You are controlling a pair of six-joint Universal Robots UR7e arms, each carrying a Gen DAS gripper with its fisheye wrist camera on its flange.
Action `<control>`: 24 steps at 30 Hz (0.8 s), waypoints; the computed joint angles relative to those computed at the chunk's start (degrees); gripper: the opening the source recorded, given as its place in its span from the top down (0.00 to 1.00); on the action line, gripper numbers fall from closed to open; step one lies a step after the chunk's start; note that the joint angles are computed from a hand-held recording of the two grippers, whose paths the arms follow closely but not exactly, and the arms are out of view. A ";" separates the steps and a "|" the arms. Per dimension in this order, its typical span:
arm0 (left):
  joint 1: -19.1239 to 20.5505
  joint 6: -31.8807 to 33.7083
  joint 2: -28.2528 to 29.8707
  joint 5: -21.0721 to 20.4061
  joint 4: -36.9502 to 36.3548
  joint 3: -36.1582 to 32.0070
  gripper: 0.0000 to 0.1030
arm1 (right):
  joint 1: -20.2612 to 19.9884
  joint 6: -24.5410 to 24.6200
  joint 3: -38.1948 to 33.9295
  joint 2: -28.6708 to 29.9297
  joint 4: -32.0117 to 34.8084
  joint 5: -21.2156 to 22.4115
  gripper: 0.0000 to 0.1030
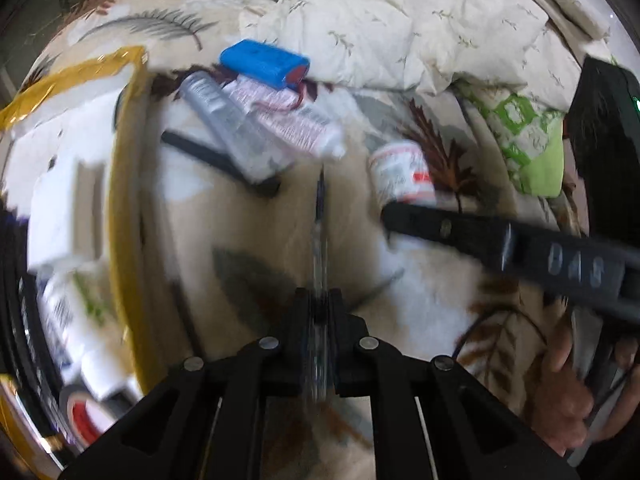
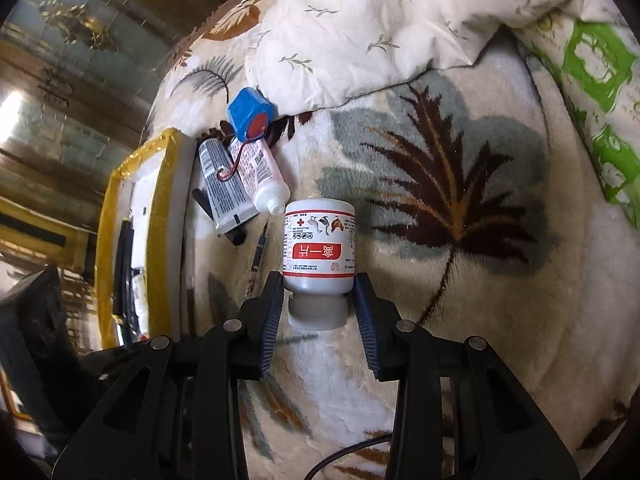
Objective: Organize objects
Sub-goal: 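Grasp the red-label white bottle with the right gripper while left grasps a thin blue pen, then carry the red-label bottle and blue pen over the tray and lower them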
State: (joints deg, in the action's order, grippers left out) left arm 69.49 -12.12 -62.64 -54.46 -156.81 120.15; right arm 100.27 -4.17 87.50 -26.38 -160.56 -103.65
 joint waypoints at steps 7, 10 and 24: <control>0.46 0.52 1.93 0.86 2.30 -3.38 0.93 | -0.77 0.59 -0.85 0.54 1.12 1.79 0.65; 0.87 -0.35 -0.01 -1.21 -0.73 -0.91 0.93 | -0.28 -0.11 -1.77 1.34 0.54 0.65 0.65; -0.45 -7.19 -22.99 2.08 -5.34 12.52 0.93 | 5.85 -3.91 0.14 1.19 1.85 6.30 0.66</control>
